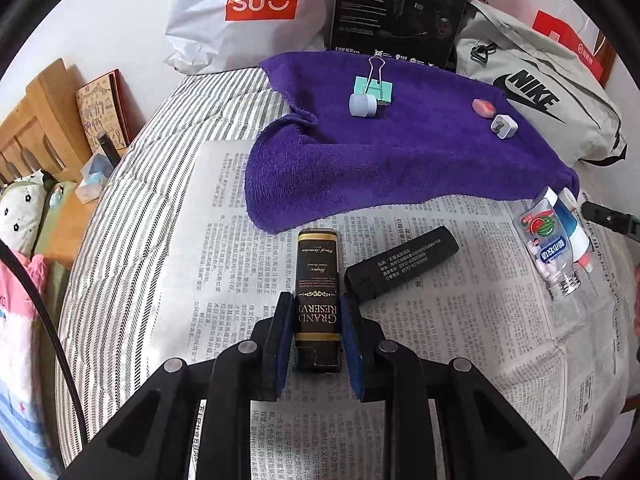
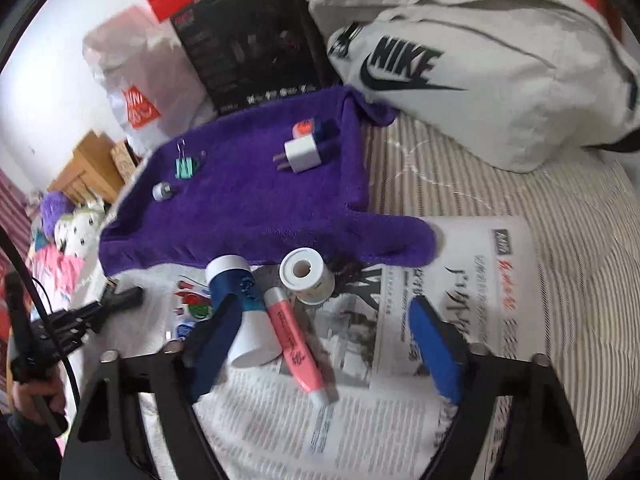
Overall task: Organize rigid objects
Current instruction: 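Grasp black Grand Reserve tube with left tool while right tool grasps white tape roll, then carry black tube onto purple towel with left tool while right tool carries tape roll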
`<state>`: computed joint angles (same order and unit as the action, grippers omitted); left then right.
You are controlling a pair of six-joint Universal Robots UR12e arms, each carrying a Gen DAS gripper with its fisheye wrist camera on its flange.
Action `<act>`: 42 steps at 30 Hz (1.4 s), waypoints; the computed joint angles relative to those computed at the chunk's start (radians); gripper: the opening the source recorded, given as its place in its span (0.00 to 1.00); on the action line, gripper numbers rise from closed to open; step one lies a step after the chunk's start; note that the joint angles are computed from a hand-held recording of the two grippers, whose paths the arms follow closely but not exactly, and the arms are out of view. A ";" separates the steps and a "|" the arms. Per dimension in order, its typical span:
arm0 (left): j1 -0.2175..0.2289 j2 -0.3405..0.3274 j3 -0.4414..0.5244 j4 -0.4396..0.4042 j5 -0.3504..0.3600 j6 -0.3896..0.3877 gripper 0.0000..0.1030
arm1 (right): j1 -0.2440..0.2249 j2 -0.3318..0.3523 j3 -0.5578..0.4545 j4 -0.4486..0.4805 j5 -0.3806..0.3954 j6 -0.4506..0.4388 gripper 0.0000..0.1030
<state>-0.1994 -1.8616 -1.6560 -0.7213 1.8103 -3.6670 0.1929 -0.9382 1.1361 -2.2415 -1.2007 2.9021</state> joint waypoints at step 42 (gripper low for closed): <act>-0.011 0.038 -0.032 0.037 -0.029 -0.010 0.22 | 0.003 -0.040 0.062 -0.067 -0.040 -0.060 0.28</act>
